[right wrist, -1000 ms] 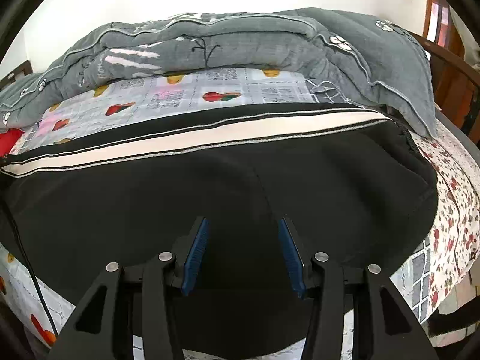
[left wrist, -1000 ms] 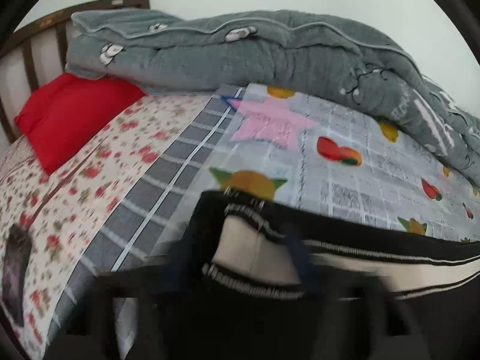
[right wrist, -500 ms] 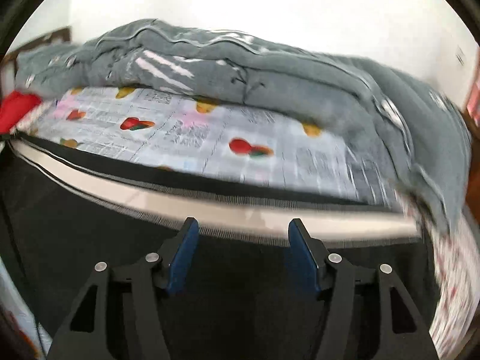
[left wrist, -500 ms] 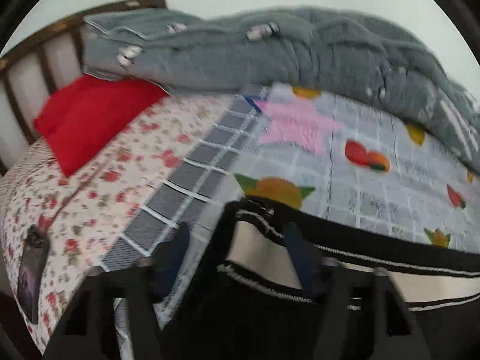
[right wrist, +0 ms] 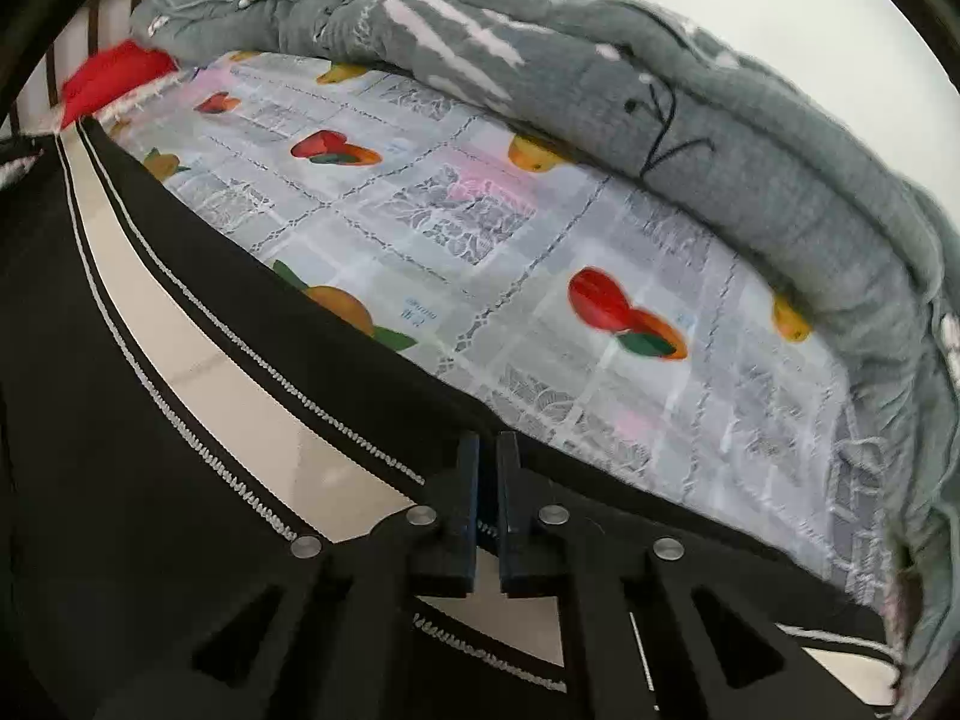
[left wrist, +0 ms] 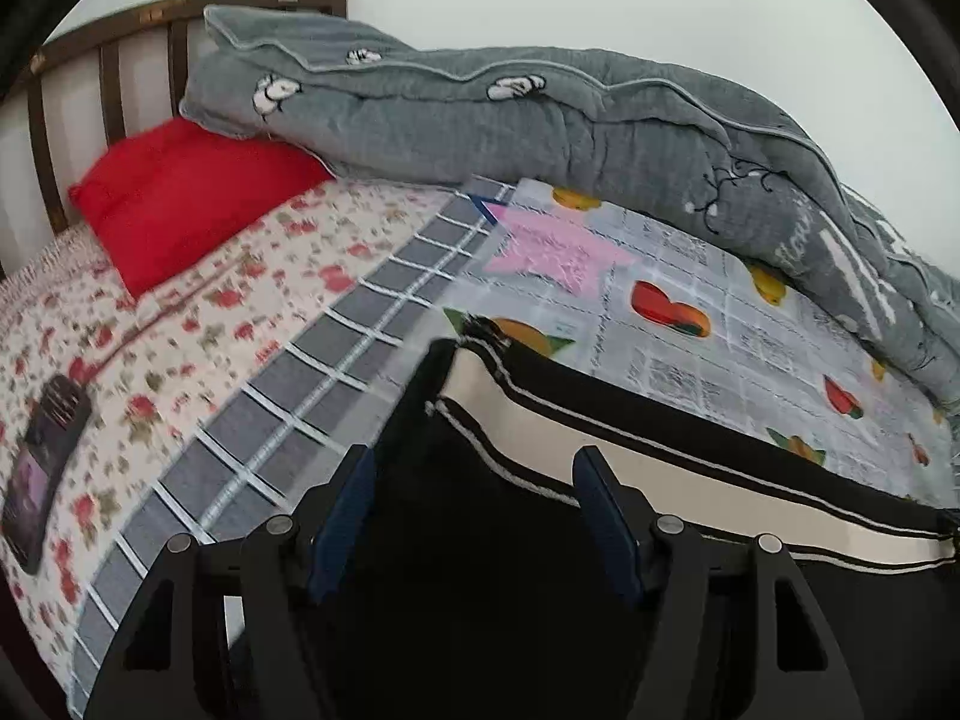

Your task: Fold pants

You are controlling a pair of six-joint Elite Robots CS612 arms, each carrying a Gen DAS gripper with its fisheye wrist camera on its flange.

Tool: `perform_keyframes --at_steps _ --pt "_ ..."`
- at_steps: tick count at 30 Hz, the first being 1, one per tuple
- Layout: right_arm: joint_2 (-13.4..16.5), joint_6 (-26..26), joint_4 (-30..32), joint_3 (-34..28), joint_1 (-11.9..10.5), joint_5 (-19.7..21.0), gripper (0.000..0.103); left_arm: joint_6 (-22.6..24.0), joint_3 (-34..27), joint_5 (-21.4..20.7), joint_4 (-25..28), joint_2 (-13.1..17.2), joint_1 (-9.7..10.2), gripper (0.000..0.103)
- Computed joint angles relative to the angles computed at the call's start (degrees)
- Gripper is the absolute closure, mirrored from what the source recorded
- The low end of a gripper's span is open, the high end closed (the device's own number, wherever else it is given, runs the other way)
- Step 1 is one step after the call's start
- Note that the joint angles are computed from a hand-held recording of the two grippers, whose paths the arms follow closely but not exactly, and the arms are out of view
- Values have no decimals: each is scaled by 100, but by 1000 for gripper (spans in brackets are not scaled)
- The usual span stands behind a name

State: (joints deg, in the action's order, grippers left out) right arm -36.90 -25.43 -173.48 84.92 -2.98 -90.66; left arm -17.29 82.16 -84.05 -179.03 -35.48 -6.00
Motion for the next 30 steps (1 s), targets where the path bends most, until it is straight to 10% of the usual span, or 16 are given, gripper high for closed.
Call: perform_keyframes --at_steps 9,17,21,30 --pt "191 330 -62 -243 74 -362 98 149 -62 15 253 3 -95 37" --pt "-157 983 -721 316 -17 -709 64 123 730 -512 -526 -319 -68 37" --pt "-181 1546 119 276 -44 -1145 64 0 1111 -857 -726 -447 -58 37" --pt "-616 2138 -960 1061 148 -1130 50 -822 1993 -1789 -1725 -532 180 37"
